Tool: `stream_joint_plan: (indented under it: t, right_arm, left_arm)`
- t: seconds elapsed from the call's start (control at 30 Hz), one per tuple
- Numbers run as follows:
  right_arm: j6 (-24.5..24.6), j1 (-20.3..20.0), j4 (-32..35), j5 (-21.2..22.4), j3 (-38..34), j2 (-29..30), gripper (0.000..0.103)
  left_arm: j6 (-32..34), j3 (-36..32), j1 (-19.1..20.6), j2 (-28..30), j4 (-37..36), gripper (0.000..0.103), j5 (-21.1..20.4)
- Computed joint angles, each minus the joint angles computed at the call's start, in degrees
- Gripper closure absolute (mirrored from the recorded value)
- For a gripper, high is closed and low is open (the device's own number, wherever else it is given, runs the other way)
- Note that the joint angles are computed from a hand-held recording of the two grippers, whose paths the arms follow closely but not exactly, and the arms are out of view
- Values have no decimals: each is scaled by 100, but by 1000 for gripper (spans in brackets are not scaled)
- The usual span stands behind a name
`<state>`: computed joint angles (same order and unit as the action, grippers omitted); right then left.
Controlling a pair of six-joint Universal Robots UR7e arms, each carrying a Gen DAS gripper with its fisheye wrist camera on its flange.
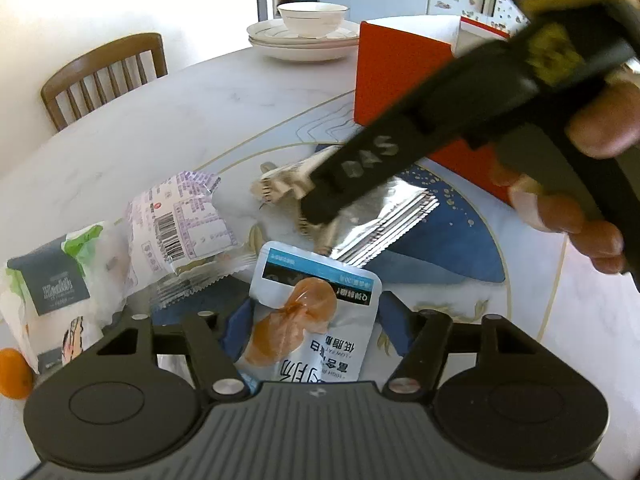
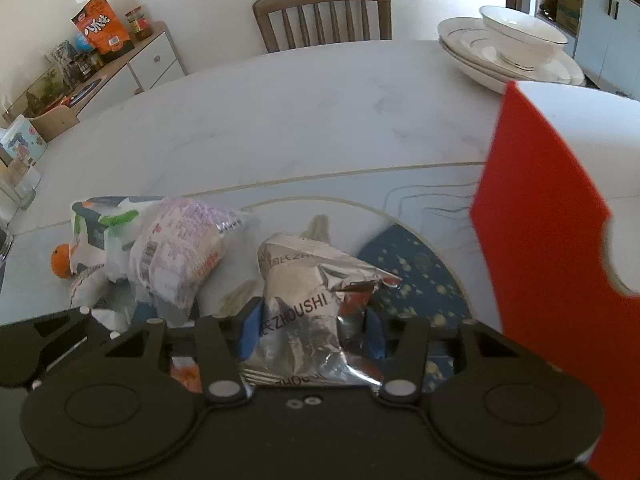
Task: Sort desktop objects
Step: 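Grasp the sauce packet with the left tool while the right tool grasps the foil chip bag, then carry the sauce packet and foil chip bag with both tools into the red box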
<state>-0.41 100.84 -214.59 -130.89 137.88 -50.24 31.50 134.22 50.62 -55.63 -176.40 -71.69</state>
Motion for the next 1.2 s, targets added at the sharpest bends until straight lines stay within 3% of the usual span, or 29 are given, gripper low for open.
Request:
stream_joint_plan:
  t: [0.4,0.63,0.97,1.2]
  right_arm:
    - [171,309,-479,-242,616,-259,57]
    - [229,573,-441,-296,711,-504,57]
    - [508,1069,335,-511,914,-1248,57]
    - [623,1388,714,-516,1168,-1977,57]
  left_arm:
    - [-373,280,-141,-329,81,37,-107]
    - [-726,375,-229,-753,362,39,-272]
    - [-1245,464,-437,-1288,685,40,-480]
    - [-1573,544,-808,-1501,661,40,-599]
